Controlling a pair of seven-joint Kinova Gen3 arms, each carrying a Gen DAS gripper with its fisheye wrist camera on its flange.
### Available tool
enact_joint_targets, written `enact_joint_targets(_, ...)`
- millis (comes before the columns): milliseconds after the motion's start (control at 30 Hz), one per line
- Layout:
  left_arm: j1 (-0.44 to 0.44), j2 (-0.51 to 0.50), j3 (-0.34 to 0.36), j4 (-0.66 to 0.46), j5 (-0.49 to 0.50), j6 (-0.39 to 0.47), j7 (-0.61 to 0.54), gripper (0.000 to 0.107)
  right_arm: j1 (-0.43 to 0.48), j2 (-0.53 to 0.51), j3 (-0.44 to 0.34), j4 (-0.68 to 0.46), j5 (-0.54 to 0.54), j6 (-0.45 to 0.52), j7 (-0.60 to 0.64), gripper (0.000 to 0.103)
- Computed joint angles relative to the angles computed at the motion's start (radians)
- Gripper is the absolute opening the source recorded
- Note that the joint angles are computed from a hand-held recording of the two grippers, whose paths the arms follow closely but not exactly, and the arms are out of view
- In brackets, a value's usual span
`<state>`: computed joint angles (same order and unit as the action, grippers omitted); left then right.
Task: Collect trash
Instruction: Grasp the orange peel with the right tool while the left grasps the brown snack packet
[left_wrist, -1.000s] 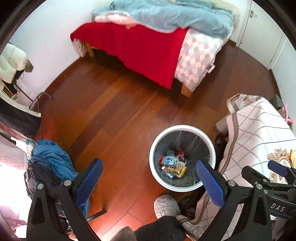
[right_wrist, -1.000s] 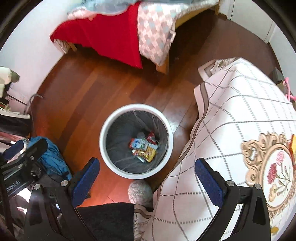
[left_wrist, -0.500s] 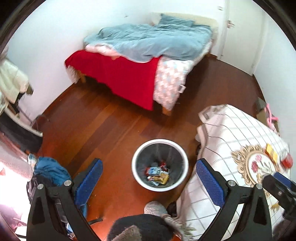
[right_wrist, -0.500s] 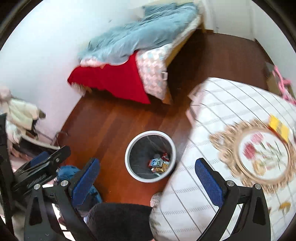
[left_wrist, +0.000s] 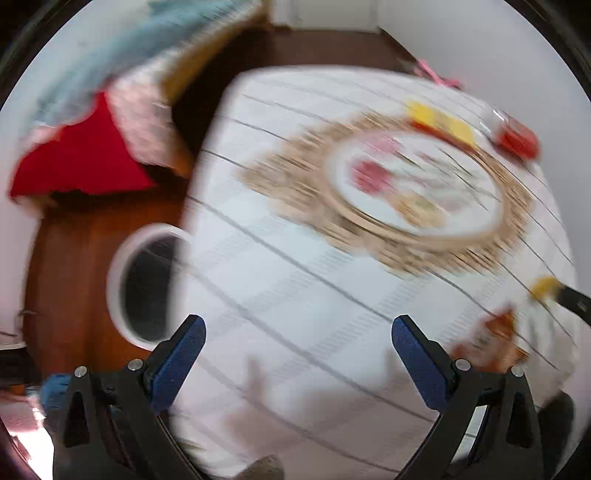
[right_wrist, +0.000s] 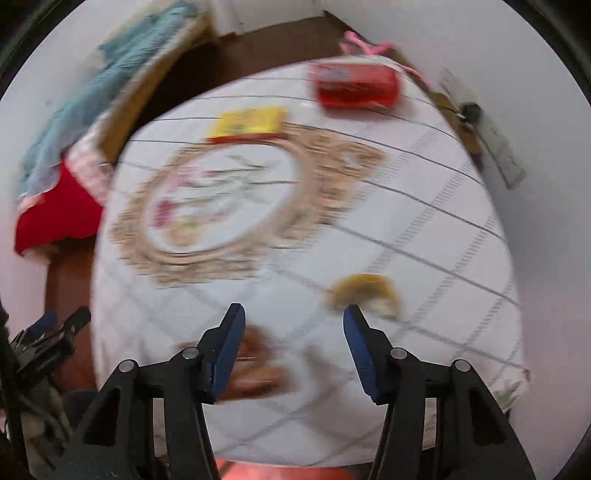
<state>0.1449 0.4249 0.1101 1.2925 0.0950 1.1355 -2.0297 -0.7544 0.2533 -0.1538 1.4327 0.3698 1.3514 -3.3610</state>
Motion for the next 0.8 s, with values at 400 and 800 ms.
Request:
enact_joint_targets(400, 0.077, -0.020, 0.064, 0.137, 0.117, 0.085, -0.036, 0.100, 0.133, -0.061, -0.007, 0.234, -0.078, -0.188, 0.164, 0.050)
enact_joint_targets(800, 0.111, -0.032, 0.060, 0.126, 0.086, -0.029, -0.023, 0.021, 0.140, -0.113, -0.007, 0.300, -0.048, -0.290, 0.089, 0.041)
